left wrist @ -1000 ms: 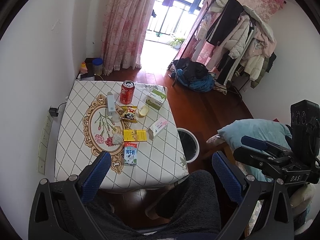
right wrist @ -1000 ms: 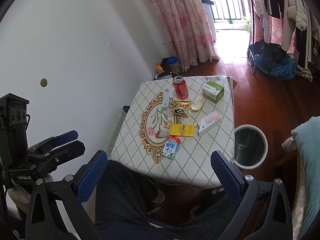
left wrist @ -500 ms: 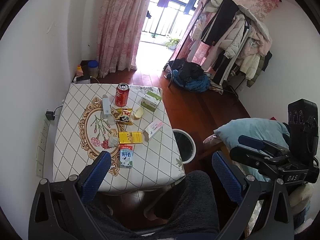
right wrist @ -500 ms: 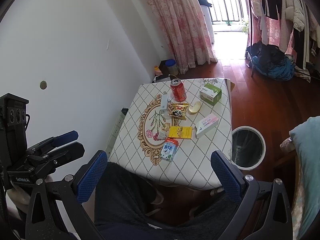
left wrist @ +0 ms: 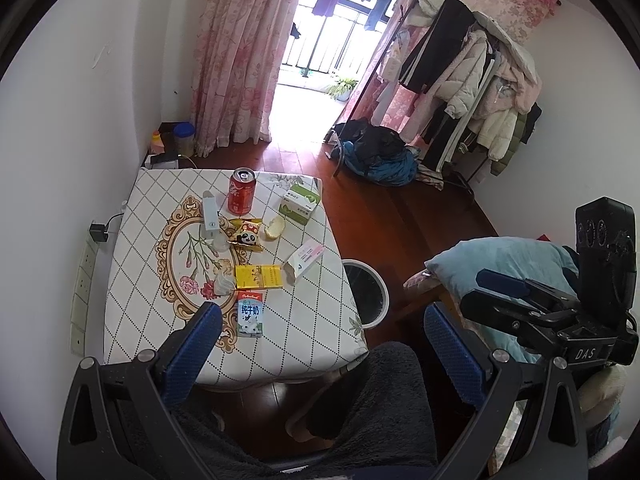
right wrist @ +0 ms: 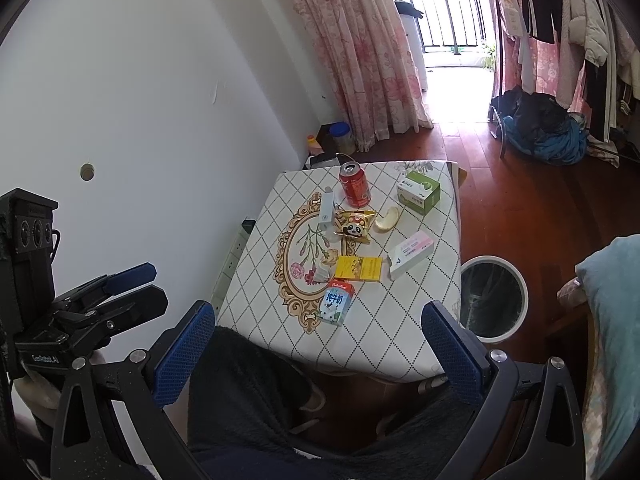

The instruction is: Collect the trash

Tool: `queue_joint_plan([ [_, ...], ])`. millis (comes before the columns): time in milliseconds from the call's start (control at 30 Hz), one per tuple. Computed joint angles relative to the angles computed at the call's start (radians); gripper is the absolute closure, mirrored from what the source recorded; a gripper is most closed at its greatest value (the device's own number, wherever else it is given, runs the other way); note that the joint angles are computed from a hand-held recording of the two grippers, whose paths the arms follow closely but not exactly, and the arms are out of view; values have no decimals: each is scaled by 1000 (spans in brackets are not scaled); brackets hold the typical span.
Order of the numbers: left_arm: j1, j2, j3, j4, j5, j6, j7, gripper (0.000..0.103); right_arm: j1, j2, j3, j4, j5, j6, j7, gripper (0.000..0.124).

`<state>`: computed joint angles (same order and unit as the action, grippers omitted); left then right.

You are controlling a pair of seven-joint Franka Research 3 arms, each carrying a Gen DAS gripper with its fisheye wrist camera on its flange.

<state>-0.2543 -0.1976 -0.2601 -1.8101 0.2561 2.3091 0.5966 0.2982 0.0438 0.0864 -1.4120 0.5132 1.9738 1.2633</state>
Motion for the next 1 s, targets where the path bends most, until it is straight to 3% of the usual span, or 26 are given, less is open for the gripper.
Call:
queue_joint_plan([
  [833, 2, -20, 4, -26, -10, 11, 0, 0, 7, 5, 4, 5, -2, 3, -6, 21],
  [900, 8, -13, -1, -18, 5, -6, -13, 0, 7, 7, 4, 2, 1, 10, -2, 21],
  [1000, 30, 29, -36, 27, 141, -128, -105, 0, 10, 11, 3, -9, -31, 37, 27, 21],
])
